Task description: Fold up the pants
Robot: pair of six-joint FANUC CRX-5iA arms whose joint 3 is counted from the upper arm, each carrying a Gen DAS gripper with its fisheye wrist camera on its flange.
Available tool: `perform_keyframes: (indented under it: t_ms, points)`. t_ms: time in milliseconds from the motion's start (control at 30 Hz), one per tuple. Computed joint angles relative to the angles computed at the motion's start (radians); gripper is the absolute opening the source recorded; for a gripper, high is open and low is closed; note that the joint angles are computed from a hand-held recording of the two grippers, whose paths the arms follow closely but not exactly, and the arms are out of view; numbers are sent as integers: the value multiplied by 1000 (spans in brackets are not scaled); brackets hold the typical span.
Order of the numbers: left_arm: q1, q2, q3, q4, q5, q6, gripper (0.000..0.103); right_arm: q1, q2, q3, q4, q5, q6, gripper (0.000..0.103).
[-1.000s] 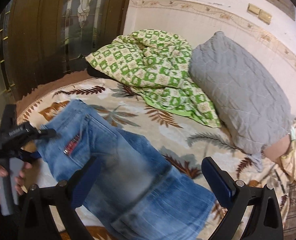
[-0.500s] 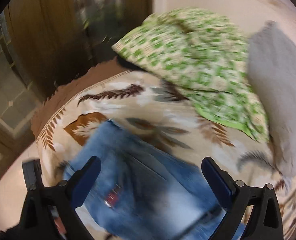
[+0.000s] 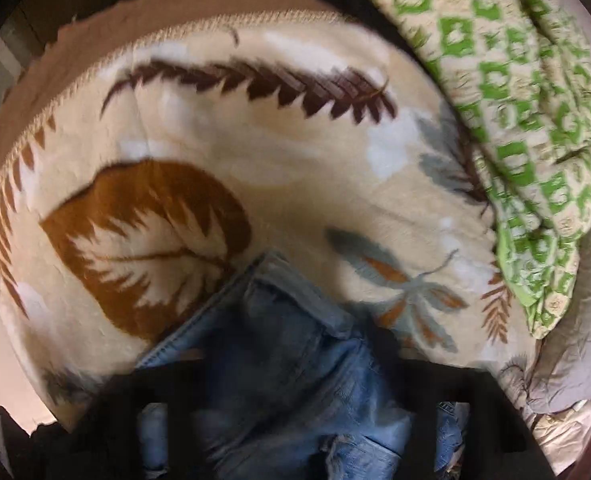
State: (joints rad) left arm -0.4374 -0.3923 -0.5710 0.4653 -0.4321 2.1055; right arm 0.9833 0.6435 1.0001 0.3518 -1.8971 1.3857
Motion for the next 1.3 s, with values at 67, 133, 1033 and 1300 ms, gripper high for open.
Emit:
perform_keyframes:
  t_ms: [67,133,1033,1300]
  points:
    - [-5,1,25,-59,-19,39,33,7,-39,-70,18,47,11,37]
    - [-13,-2,44,-107,-25,68,31,4,-88,-116,-1,91,-7,32]
    - [-759,807,1247,-950,-825,-129,21,-734,-1039,-1045,-522,528,-17,22]
    - [-785,836,1286,-995,-872,-138,19,-918,-1036,-1132,-697,595,67,23]
